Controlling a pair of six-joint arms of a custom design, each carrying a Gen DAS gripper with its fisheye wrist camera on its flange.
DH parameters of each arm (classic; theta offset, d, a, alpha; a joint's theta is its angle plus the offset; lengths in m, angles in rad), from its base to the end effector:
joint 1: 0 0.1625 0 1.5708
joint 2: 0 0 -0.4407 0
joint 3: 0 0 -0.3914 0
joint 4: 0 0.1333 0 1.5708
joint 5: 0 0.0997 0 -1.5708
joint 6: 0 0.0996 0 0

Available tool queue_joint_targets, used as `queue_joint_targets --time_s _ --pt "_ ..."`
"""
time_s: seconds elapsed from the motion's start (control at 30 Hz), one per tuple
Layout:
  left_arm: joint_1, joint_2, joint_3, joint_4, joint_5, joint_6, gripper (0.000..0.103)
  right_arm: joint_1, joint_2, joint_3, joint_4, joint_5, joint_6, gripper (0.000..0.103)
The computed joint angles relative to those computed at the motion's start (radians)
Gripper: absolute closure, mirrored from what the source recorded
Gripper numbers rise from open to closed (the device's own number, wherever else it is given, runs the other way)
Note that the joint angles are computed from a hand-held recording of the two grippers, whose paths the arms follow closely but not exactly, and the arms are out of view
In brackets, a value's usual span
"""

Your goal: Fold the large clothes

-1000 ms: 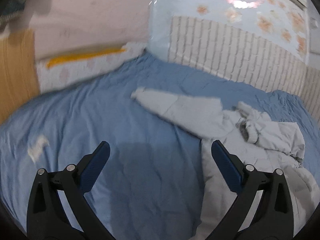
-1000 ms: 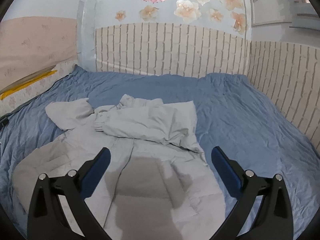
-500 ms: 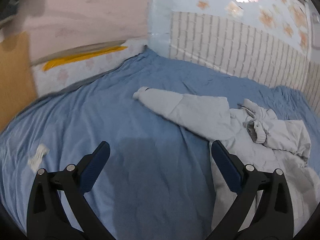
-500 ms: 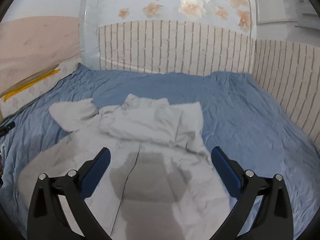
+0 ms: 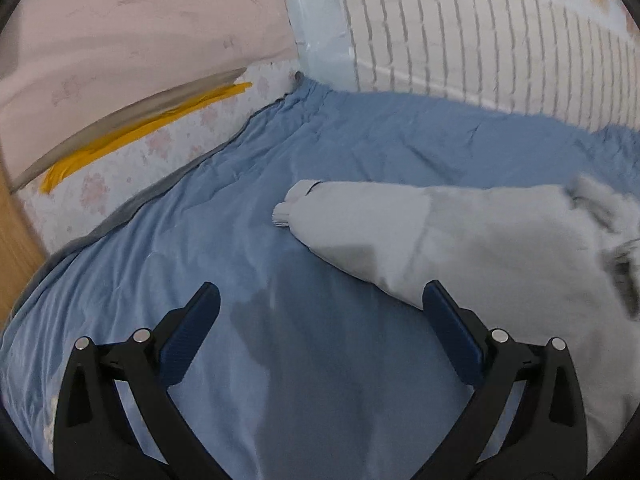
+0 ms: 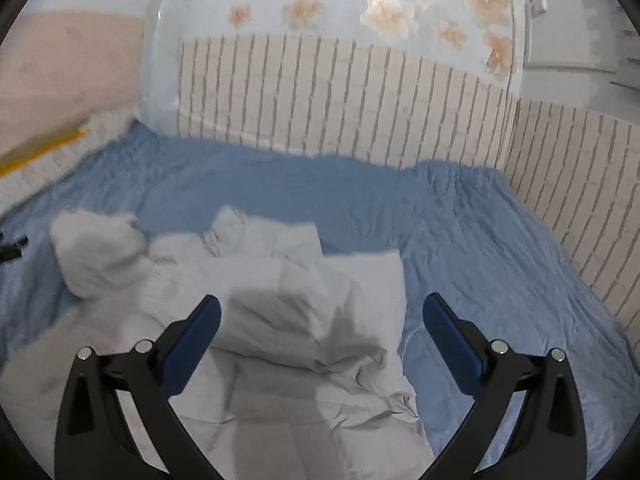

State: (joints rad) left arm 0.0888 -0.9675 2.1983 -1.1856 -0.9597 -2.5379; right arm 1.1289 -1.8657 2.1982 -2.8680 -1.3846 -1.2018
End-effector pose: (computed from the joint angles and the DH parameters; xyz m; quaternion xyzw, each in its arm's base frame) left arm -0.2765 -0.2158 0.0605 -0.1441 0.6788 -0.4812 0.5356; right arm -0.0250 -0.4076 0.4826 0.3672 -0.8032 0.3748 0.2822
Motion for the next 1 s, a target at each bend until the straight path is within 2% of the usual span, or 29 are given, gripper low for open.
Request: queue_joint_targets --time_s 0.2,0.33,0.47,0.53,0.57,0.6,0.63,0.67,0.7,0.8,0.9,1.0 --pt "0.143 -0.124 0.132 -0.144 0.148 -0.024 0.003 0.004 0.120 -0.029 -0.097 -0.074 -0.011 0.002" --pt "0.267 -0.174 0.181 -0.233 0.225 0.001 0.003 -0.001 0.136 -0.035 -0.114 -0.089 -0.019 0.002" --pt "0.331 -0.219 0.218 -0.328 0.287 -0.008 0.003 0.001 0.134 -0.035 -0.113 -0.090 -0.022 0.002" --pt "0.353 -0.214 0.202 -0.295 0.313 -0.030 0.003 -0.002 0.129 -0.040 -0.088 -0.089 -0.013 0.002" --pt "0.354 -0.210 0.198 -0.285 0.327 -0.036 0.013 -0.003 0.128 -0.042 -0.084 -0.090 -0.012 0.002" --pt "0.351 -0.220 0.210 -0.314 0.351 -0.014 0.041 -0.003 0.128 -0.043 -0.082 -0.091 -0.013 0.002" --pt "0.354 -0.227 0.211 -0.348 0.363 0.019 0.058 -0.003 0.128 -0.044 -0.080 -0.089 -0.011 0.002" --pt "0.359 -0.221 0.196 -0.340 0.365 0.021 0.085 -0.005 0.124 -0.047 -0.070 -0.081 -0.006 0.002" --pt "0.356 -0.212 0.166 -0.290 0.364 0.012 0.099 -0.011 0.114 -0.049 -0.051 -0.060 0.003 0.002" --pt "0.353 -0.201 0.111 -0.227 0.374 0.048 0.103 -0.009 0.103 -0.052 -0.031 -0.039 0.015 0.002" --pt "0.325 -0.207 0.074 -0.157 0.372 -0.025 0.103 -0.013 0.097 -0.053 -0.019 -0.025 0.018 0.002" --pt "0.292 -0.171 -0.019 0.002 0.356 -0.090 0.103 -0.014 0.096 -0.065 0.002 -0.020 0.043 0.002"
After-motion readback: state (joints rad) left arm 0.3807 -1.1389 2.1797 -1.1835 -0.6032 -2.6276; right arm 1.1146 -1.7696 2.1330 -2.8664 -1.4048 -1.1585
